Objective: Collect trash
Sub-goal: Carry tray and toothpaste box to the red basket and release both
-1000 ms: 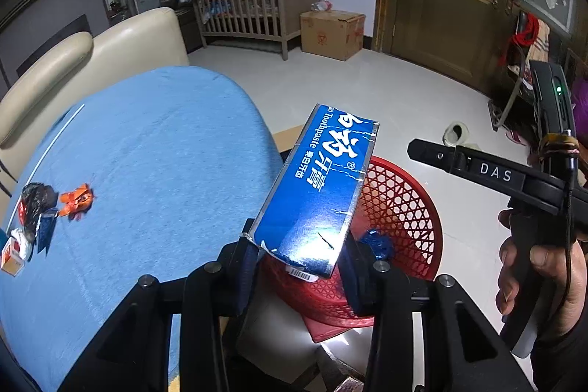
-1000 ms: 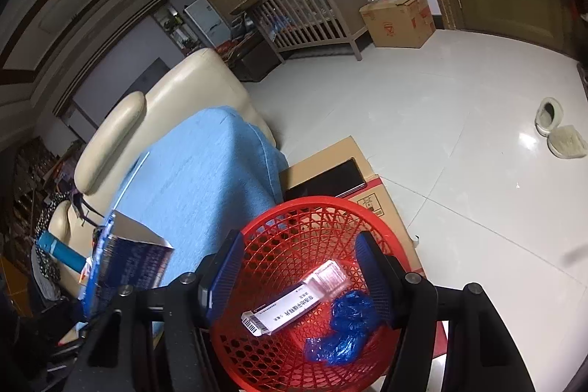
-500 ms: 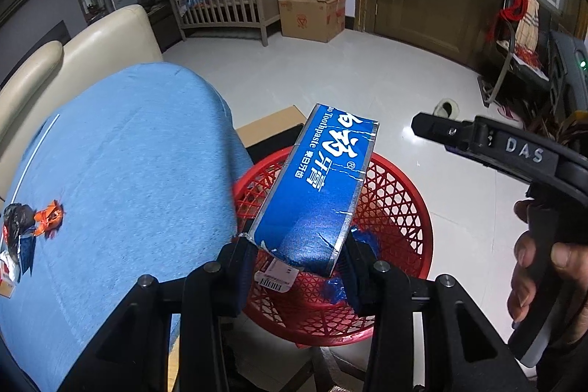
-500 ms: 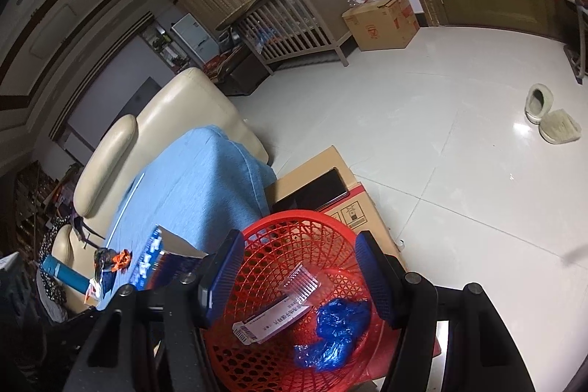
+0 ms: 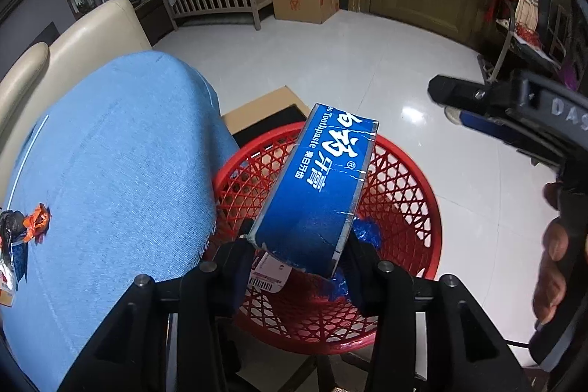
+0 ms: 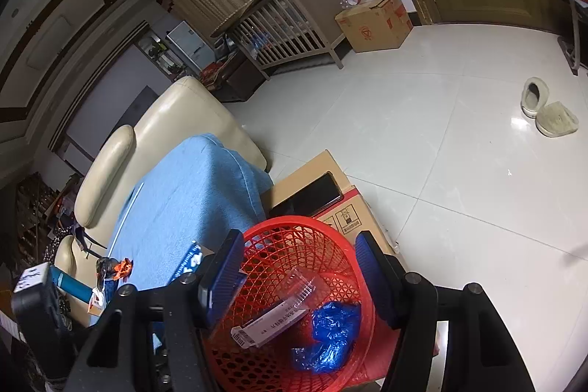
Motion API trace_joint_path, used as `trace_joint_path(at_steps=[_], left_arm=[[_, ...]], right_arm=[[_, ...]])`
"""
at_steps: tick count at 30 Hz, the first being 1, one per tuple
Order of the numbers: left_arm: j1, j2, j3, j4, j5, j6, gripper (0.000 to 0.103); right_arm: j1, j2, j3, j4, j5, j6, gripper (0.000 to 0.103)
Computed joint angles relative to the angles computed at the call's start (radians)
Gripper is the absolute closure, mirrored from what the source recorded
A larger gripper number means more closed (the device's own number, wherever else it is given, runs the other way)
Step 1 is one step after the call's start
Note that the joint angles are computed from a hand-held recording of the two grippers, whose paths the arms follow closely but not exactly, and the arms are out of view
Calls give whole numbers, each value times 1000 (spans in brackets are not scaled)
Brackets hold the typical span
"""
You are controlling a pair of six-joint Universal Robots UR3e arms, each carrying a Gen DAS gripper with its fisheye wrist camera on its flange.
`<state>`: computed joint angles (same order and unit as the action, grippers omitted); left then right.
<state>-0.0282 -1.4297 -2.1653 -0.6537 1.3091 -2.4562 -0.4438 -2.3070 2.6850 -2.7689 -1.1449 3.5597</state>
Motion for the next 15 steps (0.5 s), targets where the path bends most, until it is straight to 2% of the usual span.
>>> trace_joint_path(at_steps=[2,5,15], left_arm=[[-19,-28,9,8,32,-11,52],[-21,-39,9,14,47,-22,37],[54,6,11,-25,17,-6,36]], right_arm=[[-2,-1,1,1,1,-1,36],[13,13,-7,-9,-8,8,36],[157,186,-58,-154,-86,68,36]])
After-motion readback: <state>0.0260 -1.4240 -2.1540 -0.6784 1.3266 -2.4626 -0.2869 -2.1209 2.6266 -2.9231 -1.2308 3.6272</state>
